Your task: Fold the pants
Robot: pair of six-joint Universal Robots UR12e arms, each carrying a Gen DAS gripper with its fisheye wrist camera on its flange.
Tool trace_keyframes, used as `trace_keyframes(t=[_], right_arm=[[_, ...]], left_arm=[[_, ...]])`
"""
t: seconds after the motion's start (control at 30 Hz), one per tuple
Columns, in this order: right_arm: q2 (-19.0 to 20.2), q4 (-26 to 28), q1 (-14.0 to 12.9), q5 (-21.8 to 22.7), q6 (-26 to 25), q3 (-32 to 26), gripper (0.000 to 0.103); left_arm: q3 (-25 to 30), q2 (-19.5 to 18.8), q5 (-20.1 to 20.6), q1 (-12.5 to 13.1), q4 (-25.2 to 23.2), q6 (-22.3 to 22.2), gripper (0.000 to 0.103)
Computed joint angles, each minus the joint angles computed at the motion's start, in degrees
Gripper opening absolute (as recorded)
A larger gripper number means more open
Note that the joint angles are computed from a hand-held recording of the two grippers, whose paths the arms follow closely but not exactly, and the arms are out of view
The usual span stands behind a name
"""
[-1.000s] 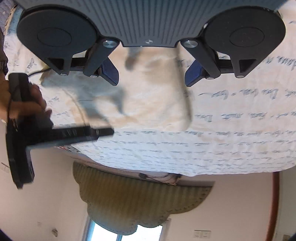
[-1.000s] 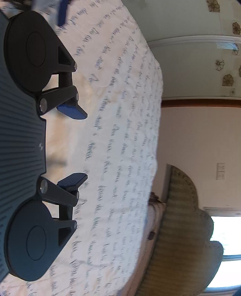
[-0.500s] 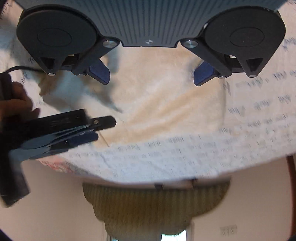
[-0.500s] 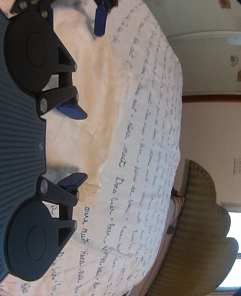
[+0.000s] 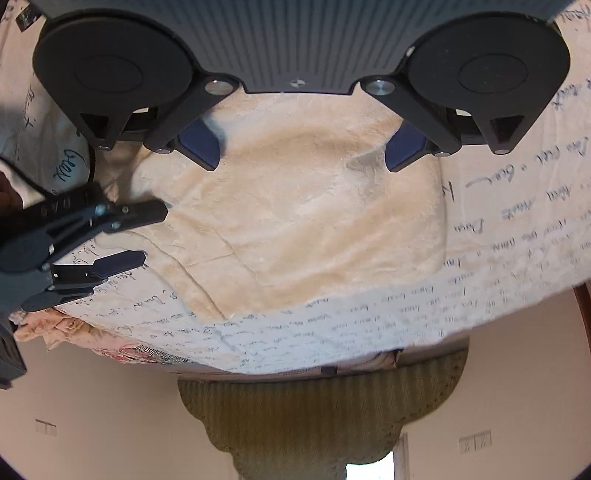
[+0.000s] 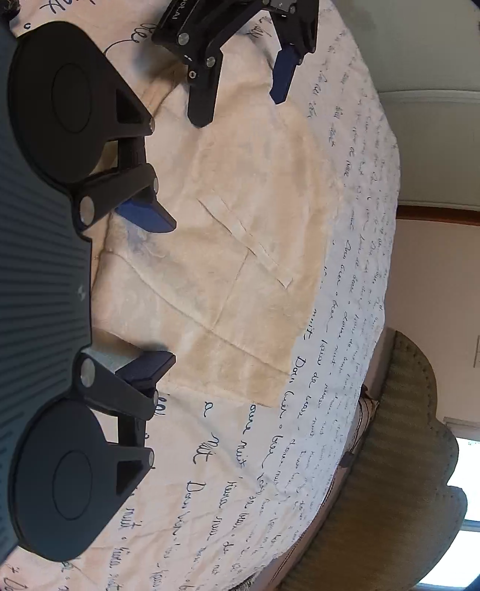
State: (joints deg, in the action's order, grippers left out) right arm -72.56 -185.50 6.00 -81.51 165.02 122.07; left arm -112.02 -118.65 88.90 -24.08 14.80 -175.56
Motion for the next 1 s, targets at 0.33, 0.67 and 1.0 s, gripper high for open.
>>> trace_keyframes(t=[0.33,0.67,1.0], right_arm=[[1.17,-0.18,-10.04,20.71,21.37,-0.28,0.071],[2.94,3.06,-14.56,38.03,20.59,-0.21,0.072],[4.09,1.94,-14.56,36.21,22.98,-2.05,0.073]], left_arm=[[0.18,2.01,-15.16,8.85,-7.60,-23.15,0.095],[2.06,-1.33,-33.04,12.64,-7.27,-29.09,0.096],[3.29,-2.93,-30.08,10.96,-4.67,-27.28,0.099]])
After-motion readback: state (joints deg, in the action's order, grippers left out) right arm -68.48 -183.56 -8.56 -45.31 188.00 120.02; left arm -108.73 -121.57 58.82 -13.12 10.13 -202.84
